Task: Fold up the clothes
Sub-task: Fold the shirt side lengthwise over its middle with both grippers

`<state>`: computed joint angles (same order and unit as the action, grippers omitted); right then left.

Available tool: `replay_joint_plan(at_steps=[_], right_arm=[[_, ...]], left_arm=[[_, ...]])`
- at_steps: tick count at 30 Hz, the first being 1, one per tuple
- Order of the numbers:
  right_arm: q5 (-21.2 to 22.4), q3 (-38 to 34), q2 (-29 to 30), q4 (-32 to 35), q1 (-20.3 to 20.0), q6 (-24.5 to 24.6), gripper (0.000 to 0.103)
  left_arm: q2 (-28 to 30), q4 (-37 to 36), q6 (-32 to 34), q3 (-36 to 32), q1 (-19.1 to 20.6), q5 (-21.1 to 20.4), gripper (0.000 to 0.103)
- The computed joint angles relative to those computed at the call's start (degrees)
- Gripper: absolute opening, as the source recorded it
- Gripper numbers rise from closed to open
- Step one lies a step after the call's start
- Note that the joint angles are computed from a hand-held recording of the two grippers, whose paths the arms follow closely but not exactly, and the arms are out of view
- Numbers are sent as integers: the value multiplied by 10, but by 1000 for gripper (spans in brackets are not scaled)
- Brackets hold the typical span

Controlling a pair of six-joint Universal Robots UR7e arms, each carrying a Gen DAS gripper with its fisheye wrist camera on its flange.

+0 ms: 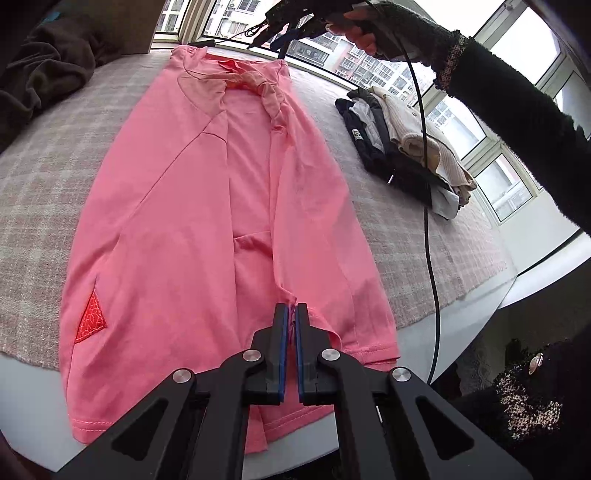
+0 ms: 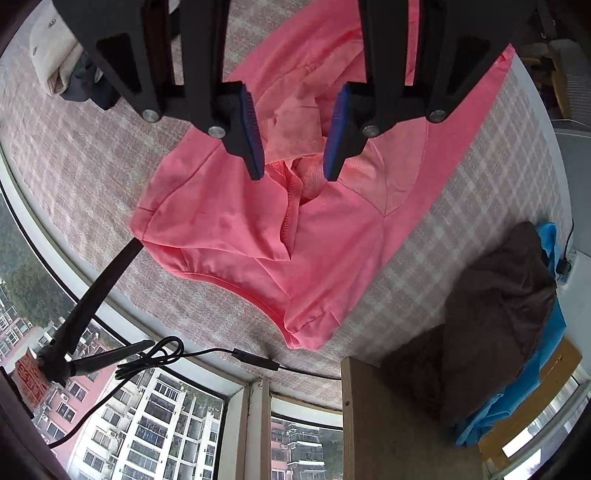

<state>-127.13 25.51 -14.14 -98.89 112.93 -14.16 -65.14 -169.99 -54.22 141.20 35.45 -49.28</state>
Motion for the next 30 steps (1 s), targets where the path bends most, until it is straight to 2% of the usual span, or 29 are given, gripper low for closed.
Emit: replay_joint_plan(at_steps=[5,9,11,18,21,23,24,25,27,30], right_arm=[[-33,72,-11,-11,-13,19,33],[-20,96,-15,-42,-25,16,31],[-10,119,-29,-72,-27,5,3],[60,164,-74,-136,-18,-29,3],[71,151,-63,-136,-8,-40,3],[78,135,-44,-128,-9,-41,4],[84,122,-34,-107,-10,-30,5],[86,103,-23,-76,-11,-10,10],[99,89,-16,-44,-13,18,13],[118,211,-96,-130,-6,-5,14]], left_arm=[[5,0,19,-5,1,-3,3],[11,-2,26,-10,-2,-2,3],[12,-8,28,-10,-7,1,3],[-8,15,-9,1,-45,36,3],[-16,37,-41,10,-52,42,3],[-18,44,-62,13,-35,16,3],[-21,49,-70,15,-25,-1,4],[-29,62,-78,17,-20,-14,4],[-56,106,-96,22,-26,-23,2],[-122,213,-120,24,-51,-7,2]])
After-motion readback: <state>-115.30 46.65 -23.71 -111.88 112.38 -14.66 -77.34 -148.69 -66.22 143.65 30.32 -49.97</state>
